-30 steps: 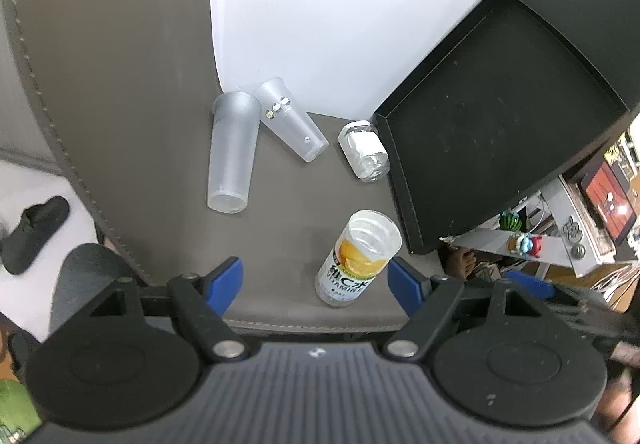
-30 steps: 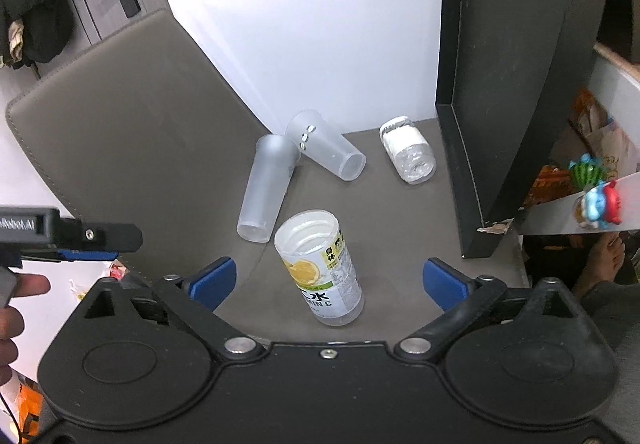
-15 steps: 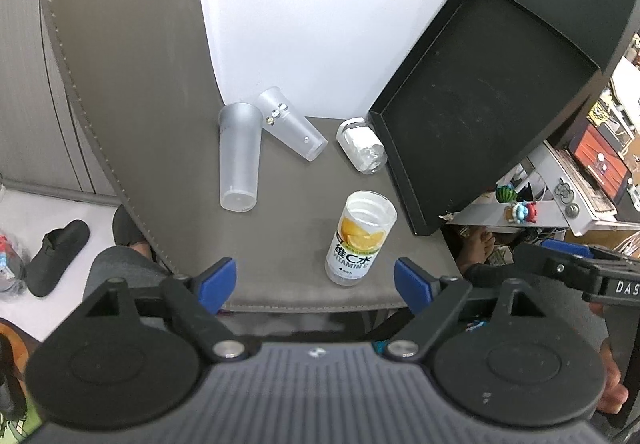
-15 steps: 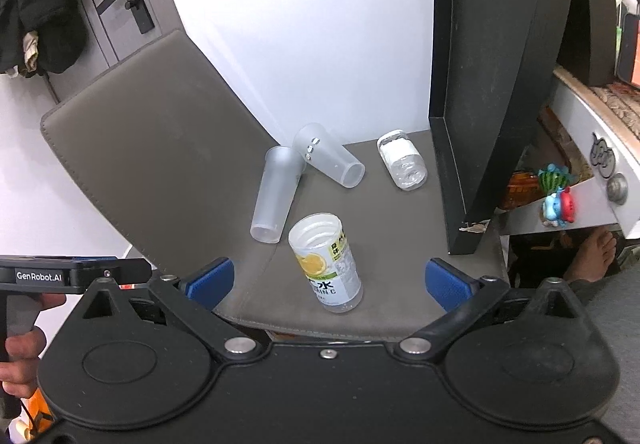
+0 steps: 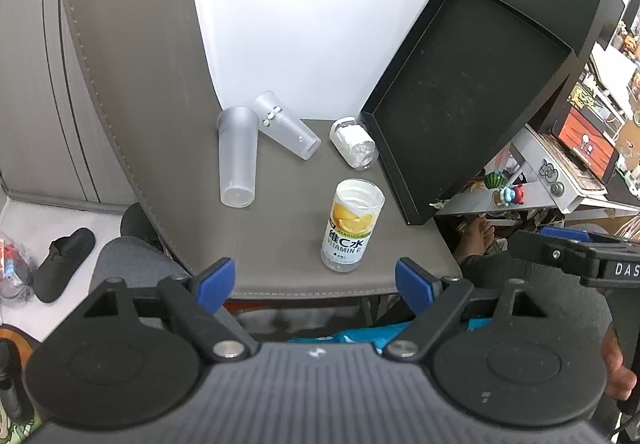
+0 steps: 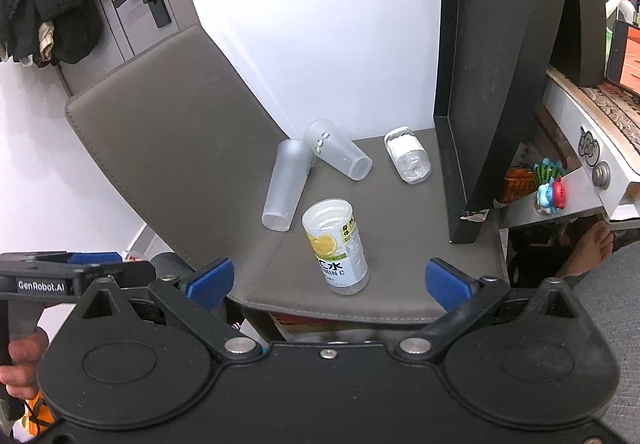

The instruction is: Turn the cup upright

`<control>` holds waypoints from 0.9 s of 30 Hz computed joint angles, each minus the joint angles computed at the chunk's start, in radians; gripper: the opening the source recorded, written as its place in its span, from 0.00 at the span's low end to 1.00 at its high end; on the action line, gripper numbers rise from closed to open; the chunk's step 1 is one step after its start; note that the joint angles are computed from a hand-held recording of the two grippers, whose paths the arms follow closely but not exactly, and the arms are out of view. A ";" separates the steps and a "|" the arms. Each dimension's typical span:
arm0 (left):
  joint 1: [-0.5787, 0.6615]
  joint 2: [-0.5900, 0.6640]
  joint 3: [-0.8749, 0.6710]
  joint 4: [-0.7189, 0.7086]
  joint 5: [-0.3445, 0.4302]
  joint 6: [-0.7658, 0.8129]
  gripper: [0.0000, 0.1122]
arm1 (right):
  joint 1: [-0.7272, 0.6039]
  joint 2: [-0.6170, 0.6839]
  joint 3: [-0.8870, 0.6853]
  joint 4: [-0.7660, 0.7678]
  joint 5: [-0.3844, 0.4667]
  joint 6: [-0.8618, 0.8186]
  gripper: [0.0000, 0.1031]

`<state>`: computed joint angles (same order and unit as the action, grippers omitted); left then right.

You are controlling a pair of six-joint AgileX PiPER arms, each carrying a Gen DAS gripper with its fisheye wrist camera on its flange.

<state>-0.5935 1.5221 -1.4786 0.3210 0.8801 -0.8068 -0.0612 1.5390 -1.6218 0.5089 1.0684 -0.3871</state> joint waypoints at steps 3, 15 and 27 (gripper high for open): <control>-0.012 -0.006 0.012 0.017 -0.002 -0.020 0.77 | 0.000 -0.009 0.007 -0.001 -0.001 -0.006 1.00; -0.034 -0.023 0.034 0.048 -0.013 -0.044 0.78 | -0.013 -0.032 0.034 0.012 -0.016 -0.018 1.00; -0.029 -0.037 0.049 0.047 -0.017 -0.050 0.78 | -0.019 -0.039 0.041 0.016 -0.020 -0.015 1.00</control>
<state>-0.6224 1.4856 -1.4294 0.3677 0.8628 -0.8568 -0.0805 1.4998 -1.5806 0.5254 1.0488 -0.4025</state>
